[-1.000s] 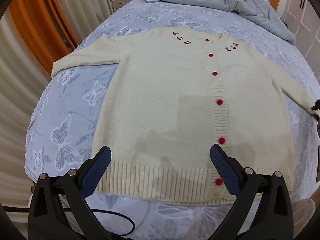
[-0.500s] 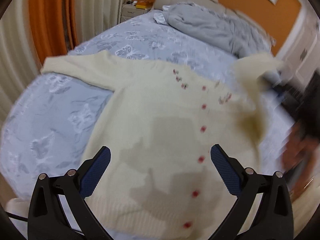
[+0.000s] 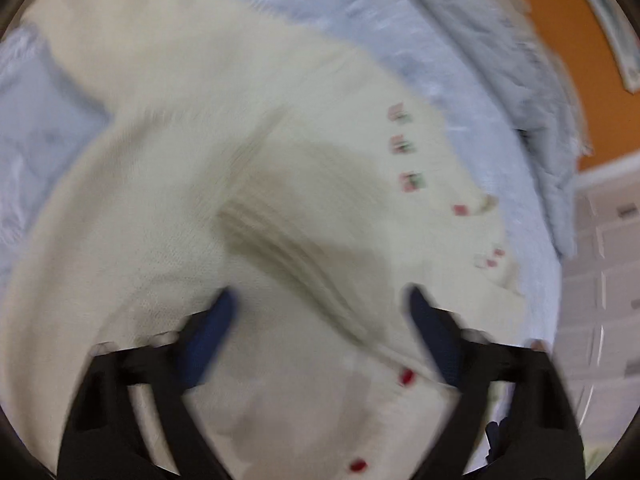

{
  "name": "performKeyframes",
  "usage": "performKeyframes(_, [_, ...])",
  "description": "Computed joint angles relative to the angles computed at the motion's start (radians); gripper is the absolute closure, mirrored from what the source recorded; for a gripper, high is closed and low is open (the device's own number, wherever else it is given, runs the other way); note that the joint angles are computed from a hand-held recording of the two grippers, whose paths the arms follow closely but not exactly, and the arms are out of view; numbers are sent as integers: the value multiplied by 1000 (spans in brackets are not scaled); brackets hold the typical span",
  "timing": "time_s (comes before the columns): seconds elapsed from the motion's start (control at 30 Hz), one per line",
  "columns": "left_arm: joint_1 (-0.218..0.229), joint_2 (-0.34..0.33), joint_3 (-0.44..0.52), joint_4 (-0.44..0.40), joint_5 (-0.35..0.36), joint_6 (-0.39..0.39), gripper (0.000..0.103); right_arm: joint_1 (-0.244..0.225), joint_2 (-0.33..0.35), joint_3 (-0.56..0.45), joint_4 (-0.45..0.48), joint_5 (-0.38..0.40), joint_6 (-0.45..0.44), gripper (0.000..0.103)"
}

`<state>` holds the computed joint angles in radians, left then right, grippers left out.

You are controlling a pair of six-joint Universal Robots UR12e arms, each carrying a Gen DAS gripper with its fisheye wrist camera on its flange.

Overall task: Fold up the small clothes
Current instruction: 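Fold the held sleeve across the cardigan body and open the right tool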

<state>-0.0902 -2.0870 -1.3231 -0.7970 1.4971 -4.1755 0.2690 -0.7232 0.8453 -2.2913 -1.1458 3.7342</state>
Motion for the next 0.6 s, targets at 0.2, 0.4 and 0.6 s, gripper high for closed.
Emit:
performKeyframes(0.2, [-9,-24,53,104,74,127,93,2,34,-6,-290,-10,229,93])
performKeyframes(0.4, [-15,-34,59,250,133,276,92,20,24,33,-177,-90,24,94])
performKeyframes(0.6, [-17,-39,-11,189,129,293,89,47,-56,96,-205,-251,-42,88])
